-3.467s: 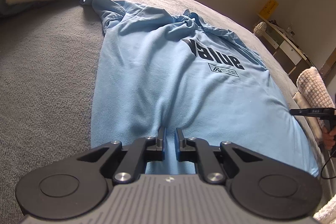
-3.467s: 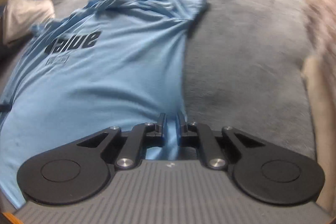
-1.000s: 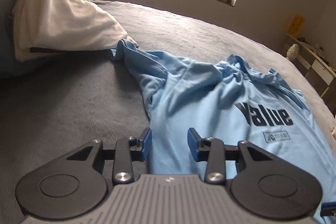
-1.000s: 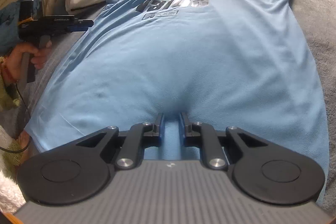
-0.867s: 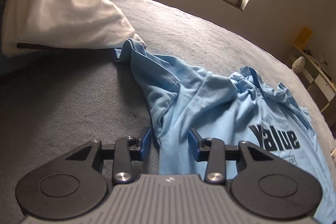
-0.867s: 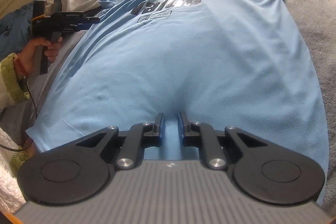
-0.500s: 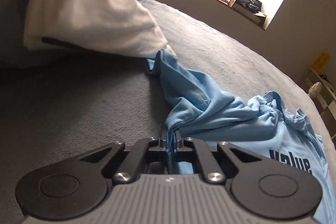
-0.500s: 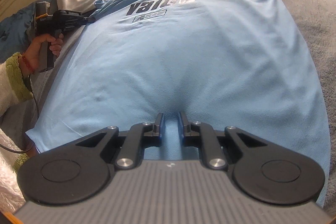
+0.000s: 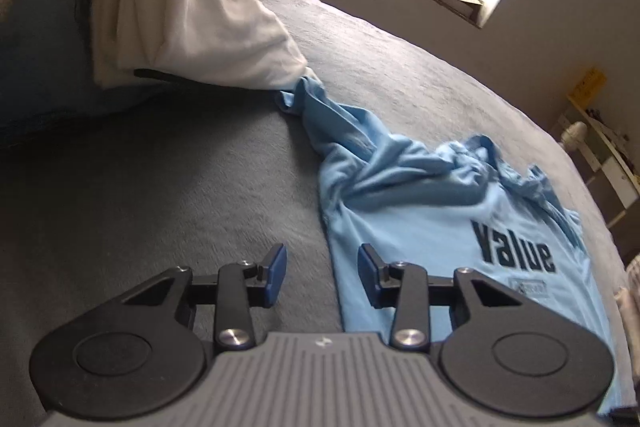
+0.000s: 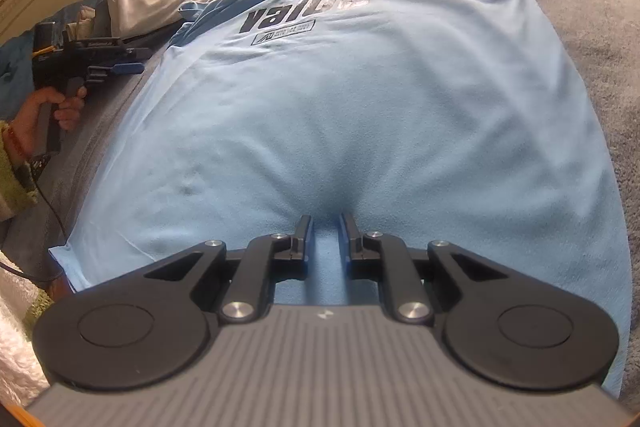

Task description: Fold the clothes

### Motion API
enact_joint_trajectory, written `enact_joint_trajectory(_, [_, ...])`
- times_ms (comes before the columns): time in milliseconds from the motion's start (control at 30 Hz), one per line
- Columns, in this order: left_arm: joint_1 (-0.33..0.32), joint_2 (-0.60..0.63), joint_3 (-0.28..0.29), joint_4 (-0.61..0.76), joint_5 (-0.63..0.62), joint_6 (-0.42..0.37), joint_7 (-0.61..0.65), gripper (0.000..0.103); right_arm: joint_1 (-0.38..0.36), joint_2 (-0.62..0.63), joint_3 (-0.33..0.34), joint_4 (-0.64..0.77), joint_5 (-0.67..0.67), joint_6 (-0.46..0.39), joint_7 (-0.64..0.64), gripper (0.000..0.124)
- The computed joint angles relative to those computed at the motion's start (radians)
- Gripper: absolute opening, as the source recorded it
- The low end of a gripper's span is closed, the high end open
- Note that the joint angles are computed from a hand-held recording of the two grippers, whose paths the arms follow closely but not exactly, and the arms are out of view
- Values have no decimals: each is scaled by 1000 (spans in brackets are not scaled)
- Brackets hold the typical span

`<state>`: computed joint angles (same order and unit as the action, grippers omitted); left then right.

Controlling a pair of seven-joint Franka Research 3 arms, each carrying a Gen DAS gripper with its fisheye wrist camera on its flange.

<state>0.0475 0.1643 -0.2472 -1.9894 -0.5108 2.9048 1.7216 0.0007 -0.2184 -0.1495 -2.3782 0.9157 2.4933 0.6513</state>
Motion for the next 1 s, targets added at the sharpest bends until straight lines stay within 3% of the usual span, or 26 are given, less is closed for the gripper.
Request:
enact_joint_trajectory(67, [38, -77, -54, -53, -174, -69, 207, 32, 0, 0, -2, -1, 8, -1, -2, 11])
enact_joint_trajectory(200, [-2, -163, -46, -116, -392, -216, 498, 19, 0, 2, -4, 0, 23, -5, -6, 11])
enact_joint_trajectory(267, [-38, -190, -33, -167, -411, -245, 544, 16, -1, 3, -5, 0, 30, -8, -11, 11])
enact_joint_trajectory(333, [-49, -213, -29, -231, -334, -247, 477, 12, -2, 2, -6, -2, 39, -7, -19, 11])
enact_joint_trajectory(400, [-80, -270, 20, -307, -389, -251, 491, 5, -2, 0, -6, -5, 47, -6, -26, 11])
enact_joint_trajectory(467, [-92, -332, 58, -378, -403, -273, 472, 5, -2, -3, -5, -9, 50, -2, -31, 11])
enact_joint_trajectory(667, [-98, -541, 134, -539, -244, -351, 329, 7, 2, -11, -3, -20, 60, 15, -36, 11])
enact_joint_trajectory(733, [-132, -591, 177, -570, -293, -324, 331, 10, 4, -15, -4, -24, 63, 18, -41, 11])
enact_joint_trajectory(867, [-278, -605, 276, -566, -453, -240, 475, 15, 6, -15, -8, -27, 78, 20, -46, 11])
enact_joint_trajectory(933, [-322, -577, 292, -547, -459, -272, 515, 16, 5, -17, -8, -30, 86, 21, -41, 11])
enact_joint_trajectory(1000, [-325, -547, 281, -533, -393, -358, 514, 16, 3, -23, -10, -33, 82, 16, -38, 11])
